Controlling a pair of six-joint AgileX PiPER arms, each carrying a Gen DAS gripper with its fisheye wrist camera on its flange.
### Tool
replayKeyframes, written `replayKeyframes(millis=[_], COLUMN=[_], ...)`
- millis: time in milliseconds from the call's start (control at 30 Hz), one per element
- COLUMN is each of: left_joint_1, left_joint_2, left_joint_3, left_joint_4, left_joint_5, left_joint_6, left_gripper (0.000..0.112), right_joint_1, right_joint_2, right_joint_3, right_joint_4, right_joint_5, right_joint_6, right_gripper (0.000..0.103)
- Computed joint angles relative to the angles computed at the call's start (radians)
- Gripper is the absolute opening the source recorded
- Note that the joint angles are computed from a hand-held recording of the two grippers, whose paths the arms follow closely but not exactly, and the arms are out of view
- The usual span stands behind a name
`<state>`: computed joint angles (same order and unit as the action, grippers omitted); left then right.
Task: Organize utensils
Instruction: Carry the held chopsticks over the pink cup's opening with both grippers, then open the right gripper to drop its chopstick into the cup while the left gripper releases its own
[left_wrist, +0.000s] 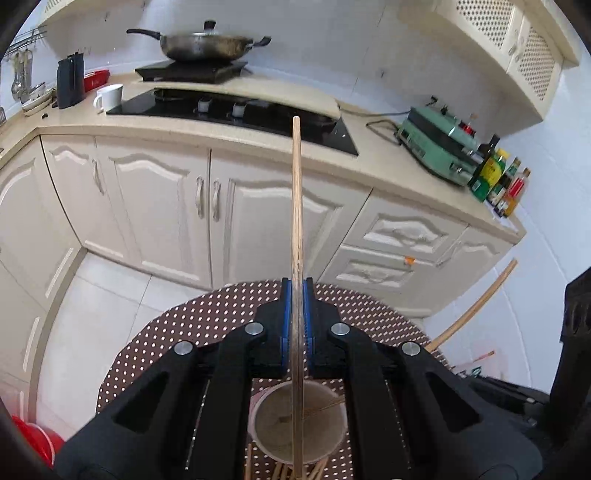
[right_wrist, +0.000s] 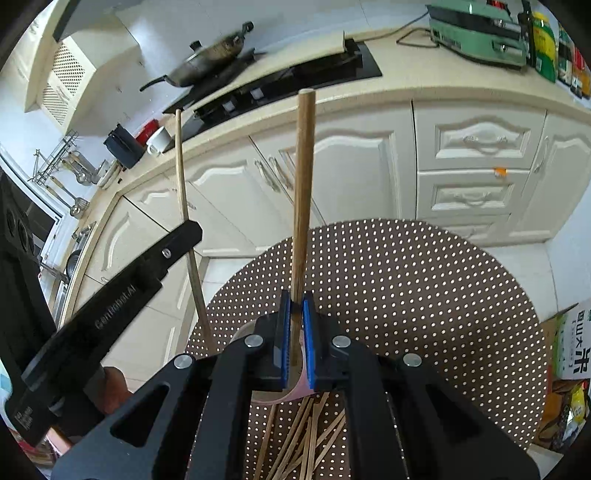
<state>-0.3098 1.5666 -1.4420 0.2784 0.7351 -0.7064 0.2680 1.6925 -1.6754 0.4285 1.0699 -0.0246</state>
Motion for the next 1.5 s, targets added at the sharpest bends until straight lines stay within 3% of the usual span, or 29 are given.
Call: replayKeyframes(millis=[233, 400, 667, 967, 1267, 1333, 1400, 1500], left_joint_1=[0.014, 0.008, 0.000, -0.004, 0.009, 0.007, 0.004, -0.002], left_joint_2=[-0.022, -0.031, -0.030, -0.042, -0.087, -0.093, -0.099, -0.126], left_joint_3=[0.079, 0.058, 0.032, 0.161, 0.244, 0.252, 0.260, 0.280], left_joint_4=[-0.038, 0.018, 0.151, 0.121, 0.033, -0.007, -0.017, -0.027], left_joint_5=[-0.024, -0.025, -0.113, -0.161, -0.149, -0.138, -0.122, -0.106], left_joint_6=[0.011, -0.039, -0.135, -0.128, -0.042, 0.017, 0.044, 0.063], left_gripper=[0.007, 0.007, 0.007, 0.007, 0.007, 0.007, 0.008, 0.008], right_joint_1=[0.018, 0.017, 0.010, 0.024, 0.032, 0.028, 0.027, 0.026], right_joint_2=[0.021, 0.024, 0.031, 0.046, 0.034, 0.027, 0.020, -0.010], right_joint_3=[0.006, -0.005, -0.022, 0.000, 0.026, 0.034, 0.037, 0.063], right_joint_4=[-0.003, 0.002, 0.014, 0.014, 0.027, 0.036, 0.033, 0.020], right_joint_5=[0.007, 0.016, 0.002, -0.008, -0.005, 0.002, 0.011, 0.002], right_joint_6=[0.001, 0.011, 0.010, 0.011, 0.024, 0.029, 0.037, 0.044], right_gripper=[0.006, 0.006, 0.006, 0.006, 0.010, 0.014, 0.033, 0.050])
